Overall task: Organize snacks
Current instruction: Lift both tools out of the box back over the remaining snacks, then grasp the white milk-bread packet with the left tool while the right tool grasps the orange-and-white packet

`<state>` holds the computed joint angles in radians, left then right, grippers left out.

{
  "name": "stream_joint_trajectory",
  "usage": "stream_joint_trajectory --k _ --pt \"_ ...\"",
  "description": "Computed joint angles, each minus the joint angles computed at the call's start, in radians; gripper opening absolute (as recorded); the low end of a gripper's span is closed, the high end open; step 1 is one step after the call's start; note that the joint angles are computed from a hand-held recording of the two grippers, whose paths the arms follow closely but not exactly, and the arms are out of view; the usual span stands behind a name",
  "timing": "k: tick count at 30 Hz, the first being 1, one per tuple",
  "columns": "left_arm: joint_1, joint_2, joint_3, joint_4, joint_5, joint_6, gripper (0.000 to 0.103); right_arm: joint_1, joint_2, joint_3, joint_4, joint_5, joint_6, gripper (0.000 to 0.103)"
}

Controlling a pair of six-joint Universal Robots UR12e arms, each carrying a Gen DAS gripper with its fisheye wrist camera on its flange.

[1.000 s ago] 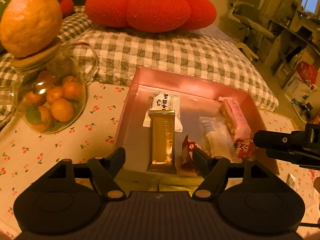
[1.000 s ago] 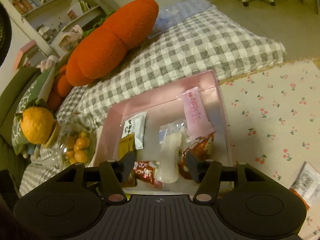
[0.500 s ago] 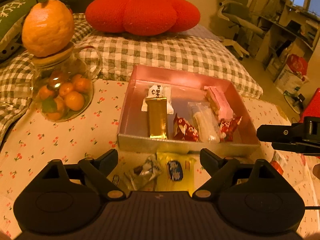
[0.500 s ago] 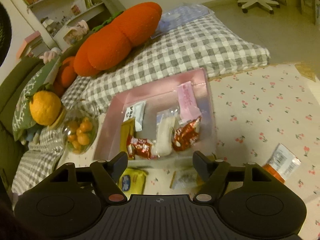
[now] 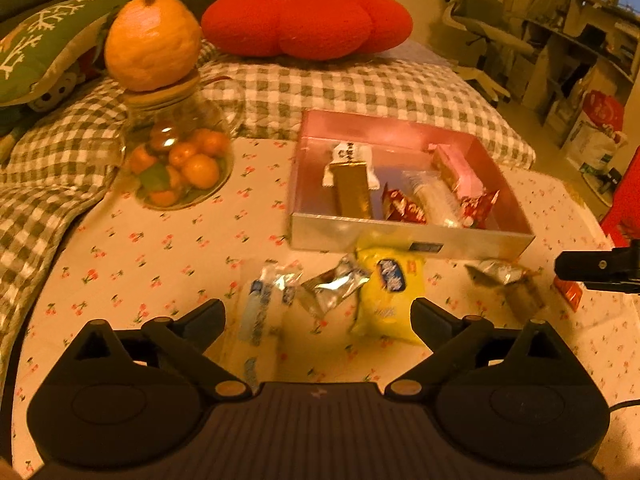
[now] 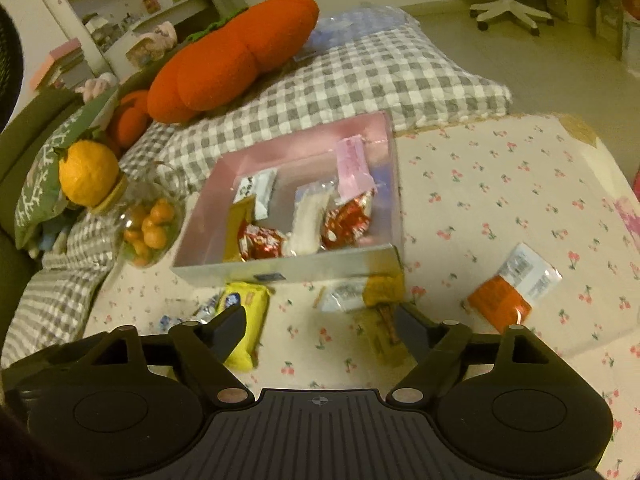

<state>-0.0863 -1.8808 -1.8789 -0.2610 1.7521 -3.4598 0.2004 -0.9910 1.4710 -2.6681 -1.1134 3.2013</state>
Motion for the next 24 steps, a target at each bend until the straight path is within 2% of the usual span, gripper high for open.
stream_joint_trajectory --k 7,15,21,24 --pt "0.017 0.021 -0.051 0.04 0.008 -0.003 0.099 -0.01 -0.022 0.05 -0.03 -0.017 -0.023 0.085" --pt "0.027 0.014 -0.097 0.119 0.021 -0.021 0.099 -0.034 -0.033 0.101 -0.13 -0.041 -0.047 0.087" --pt "0.012 -0.011 -0.119 0.194 0.049 0.015 0.099 -0.046 -0.028 0.145 -0.225 -0.093 -0.09 0.087" --pt "0.004 -0.023 -0.13 0.236 0.068 0.036 0.099 -0.049 -0.023 0.17 -0.273 -0.119 -0.149 0.088"
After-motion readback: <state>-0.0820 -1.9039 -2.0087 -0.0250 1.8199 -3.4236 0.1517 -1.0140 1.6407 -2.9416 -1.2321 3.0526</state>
